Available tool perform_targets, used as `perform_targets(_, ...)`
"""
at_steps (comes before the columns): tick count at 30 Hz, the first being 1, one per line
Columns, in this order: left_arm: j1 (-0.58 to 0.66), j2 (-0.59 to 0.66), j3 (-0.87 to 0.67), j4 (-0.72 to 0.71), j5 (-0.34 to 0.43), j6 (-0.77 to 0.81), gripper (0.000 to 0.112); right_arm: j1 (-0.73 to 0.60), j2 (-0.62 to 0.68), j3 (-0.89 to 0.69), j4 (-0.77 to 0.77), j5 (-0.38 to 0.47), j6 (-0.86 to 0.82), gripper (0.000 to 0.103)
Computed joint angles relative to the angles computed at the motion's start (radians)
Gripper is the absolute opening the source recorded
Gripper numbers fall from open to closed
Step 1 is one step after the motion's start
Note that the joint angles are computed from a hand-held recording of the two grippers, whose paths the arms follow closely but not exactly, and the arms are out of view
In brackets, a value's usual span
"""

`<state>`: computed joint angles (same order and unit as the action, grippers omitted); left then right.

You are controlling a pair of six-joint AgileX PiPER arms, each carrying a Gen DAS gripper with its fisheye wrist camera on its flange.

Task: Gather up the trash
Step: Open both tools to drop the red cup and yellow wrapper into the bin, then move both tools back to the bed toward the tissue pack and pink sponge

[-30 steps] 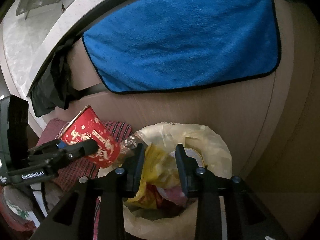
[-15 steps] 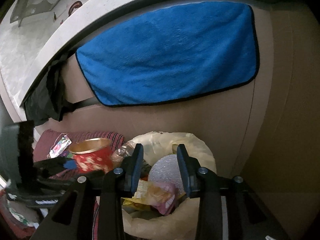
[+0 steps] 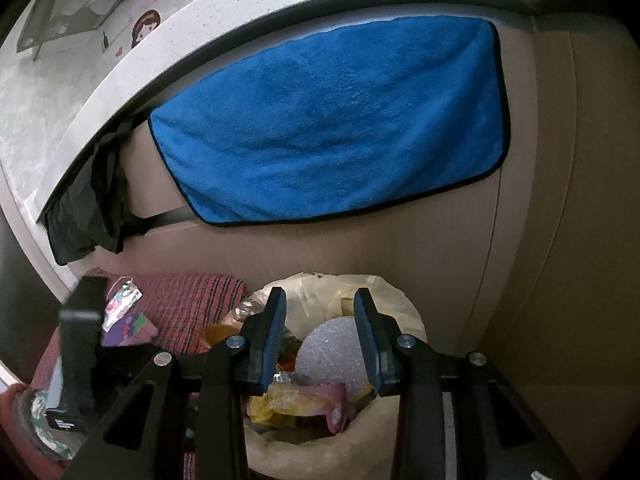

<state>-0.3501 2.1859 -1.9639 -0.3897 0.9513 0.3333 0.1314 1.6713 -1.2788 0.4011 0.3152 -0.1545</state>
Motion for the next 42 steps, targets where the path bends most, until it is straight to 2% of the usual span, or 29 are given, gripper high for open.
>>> perform_targets(1,-0.001,0.001,0.007,0.006,-0.009,-0.008,0.062,0.0,0.001,-0.001,-0.005,0.001,0.003,0.033)
perform_targets(3,0.006,-0.035,0.078,-0.02,-0.093,-0.006,0.062,0.0,-0.003,0.003,-0.014,-0.004,0.012,0.033)
perform_targets(5,0.035,-0.084,0.148,-0.103,-0.19,0.013,0.062,-0.001,-0.007,0.009,-0.02,-0.012,0.021,0.033)
perform_targets(8,0.065,-0.143,0.202,-0.184,-0.282,0.04,0.062,-0.008,-0.012,0.017,-0.011,-0.022,0.02,0.033)
perform_targets(12,0.107,-0.239,0.297,-0.295,-0.381,0.13,0.062,-0.001,-0.007,0.011,-0.042,-0.022,0.056,0.034)
perform_targets(16,0.177,-0.348,0.407,-0.286,-0.458,0.148,0.062,0.024,0.005,-0.001,-0.036,-0.017,0.046,0.034)
perform_targets(19,0.261,-0.411,0.473,-0.246,-0.455,0.139,0.062,0.073,0.028,-0.029,-0.097,-0.015,0.098,0.034)
perform_targets(24,0.448,-0.457,0.542,-0.213,-0.424,0.148,0.062,0.176,0.099,-0.117,-0.087,0.013,0.088,0.034)
perform_targets(28,0.642,-0.426,0.557,-0.352,-0.334,0.231,0.062,0.284,0.21,-0.252,-0.051,0.087,0.057,0.034)
perform_targets(31,0.731,-0.427,0.598,-0.416,-0.322,0.308,0.062,0.348,0.307,-0.374,-0.049,0.159,0.064,0.034)
perform_targets(37,0.822,-0.345,0.551,-0.508,-0.218,0.394,0.062,0.421,0.55,-0.693,-0.002,0.358,0.122,0.034)
perform_targets(42,0.779,-0.249,0.425,-0.483,-0.18,0.366,0.062,0.451,0.733,-0.995,-0.097,0.501,0.238,0.034)
